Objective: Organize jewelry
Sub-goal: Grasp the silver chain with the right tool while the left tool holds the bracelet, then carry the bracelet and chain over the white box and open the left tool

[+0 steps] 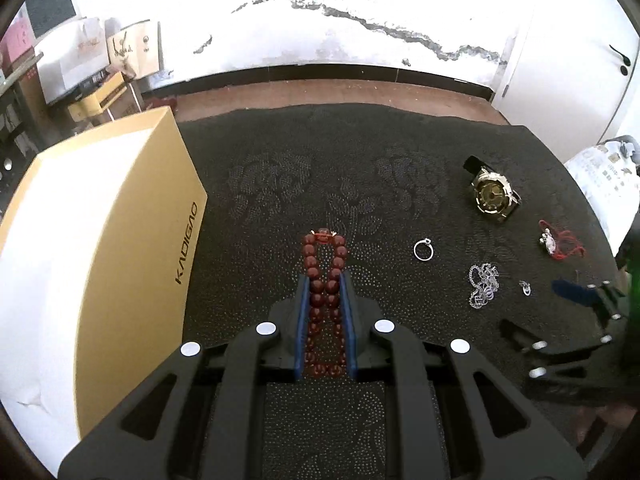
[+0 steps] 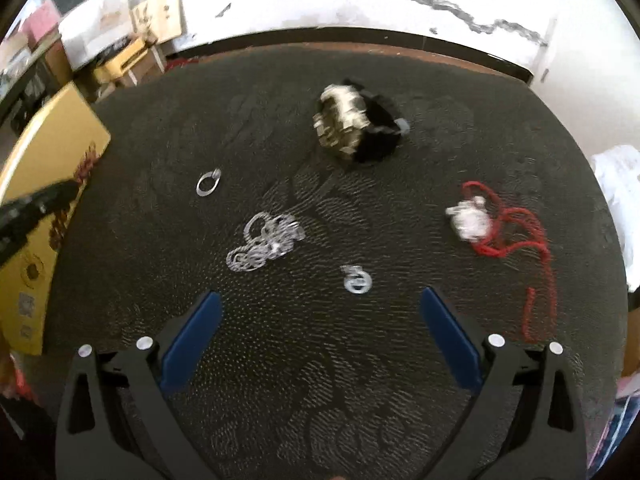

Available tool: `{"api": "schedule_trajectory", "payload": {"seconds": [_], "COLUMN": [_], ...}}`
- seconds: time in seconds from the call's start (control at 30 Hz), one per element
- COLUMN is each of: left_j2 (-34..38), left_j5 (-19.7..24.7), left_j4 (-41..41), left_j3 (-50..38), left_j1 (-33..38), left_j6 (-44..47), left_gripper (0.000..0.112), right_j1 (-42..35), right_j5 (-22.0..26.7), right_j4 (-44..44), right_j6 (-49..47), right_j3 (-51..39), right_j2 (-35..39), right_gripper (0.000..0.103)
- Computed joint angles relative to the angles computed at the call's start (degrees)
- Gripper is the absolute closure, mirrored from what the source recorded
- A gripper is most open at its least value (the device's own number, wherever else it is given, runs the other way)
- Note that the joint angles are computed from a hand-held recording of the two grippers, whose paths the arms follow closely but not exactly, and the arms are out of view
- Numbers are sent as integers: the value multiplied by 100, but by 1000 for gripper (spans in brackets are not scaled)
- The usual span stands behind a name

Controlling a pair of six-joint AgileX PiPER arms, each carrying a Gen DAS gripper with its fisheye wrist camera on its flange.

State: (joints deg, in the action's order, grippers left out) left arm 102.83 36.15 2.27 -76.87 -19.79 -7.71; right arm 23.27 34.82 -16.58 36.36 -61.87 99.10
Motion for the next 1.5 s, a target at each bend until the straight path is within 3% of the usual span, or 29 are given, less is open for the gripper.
{"api": "schedule_trajectory", "payload": {"seconds": [0.13, 0.27, 0.37, 0.43, 0.47, 0.5, 0.53, 0.6, 0.7, 0.9, 1.07, 1.3, 1.5], "left_j2": [-38, -52, -52, -57, -63, -65, -68, -76, -84, -162, -288, -560, -815], "left_j5": [-14, -9, -4, 4, 4, 3, 9, -1, -7, 3, 56, 136, 481], "left_j4": [-115, -195, -222, -260, -282, -275, -267, -247, -212, -189, -267, -278, -419], "left_j3": [49, 102, 128, 134, 132, 126, 116, 126, 148, 165, 174, 231, 87], "left_j1": [-4, 31, 67, 90, 95, 85, 81, 50, 15, 16, 42, 45, 114], "left_j6": [144, 255, 297, 319, 330, 325, 323, 299, 269, 265, 286, 268, 440], "left_gripper": [97, 97, 97, 97, 97, 97, 97, 97, 97, 97, 97, 97, 97], "right_j1": [234, 69, 38, 29, 22, 11, 4, 17, 158, 236, 52, -178, 35], "right_j5": [-4, -296, -411, -524, -537, -527, -497, -513, -409, -370, -169, 407, 1134], "right_j4": [-315, -96, -158, -213, -177, -101, -80, 5, -326, -161, 722, 1420, 1099], "right_j6": [153, -82, -97, -124, -196, -281, -309, -425, -223, -166, -911, -1507, -1113], "right_j3": [-355, -406, -348, -296, -305, -340, -377, -411, -417, -402, -571, -790, -1274], "right_j2": [487, 615, 590, 518, 499, 508, 525, 522, 522, 199, -414, -1282, -1600], "right_gripper": [8, 8, 13, 31, 47, 55, 57, 86, 87, 87, 87, 87, 87]}}
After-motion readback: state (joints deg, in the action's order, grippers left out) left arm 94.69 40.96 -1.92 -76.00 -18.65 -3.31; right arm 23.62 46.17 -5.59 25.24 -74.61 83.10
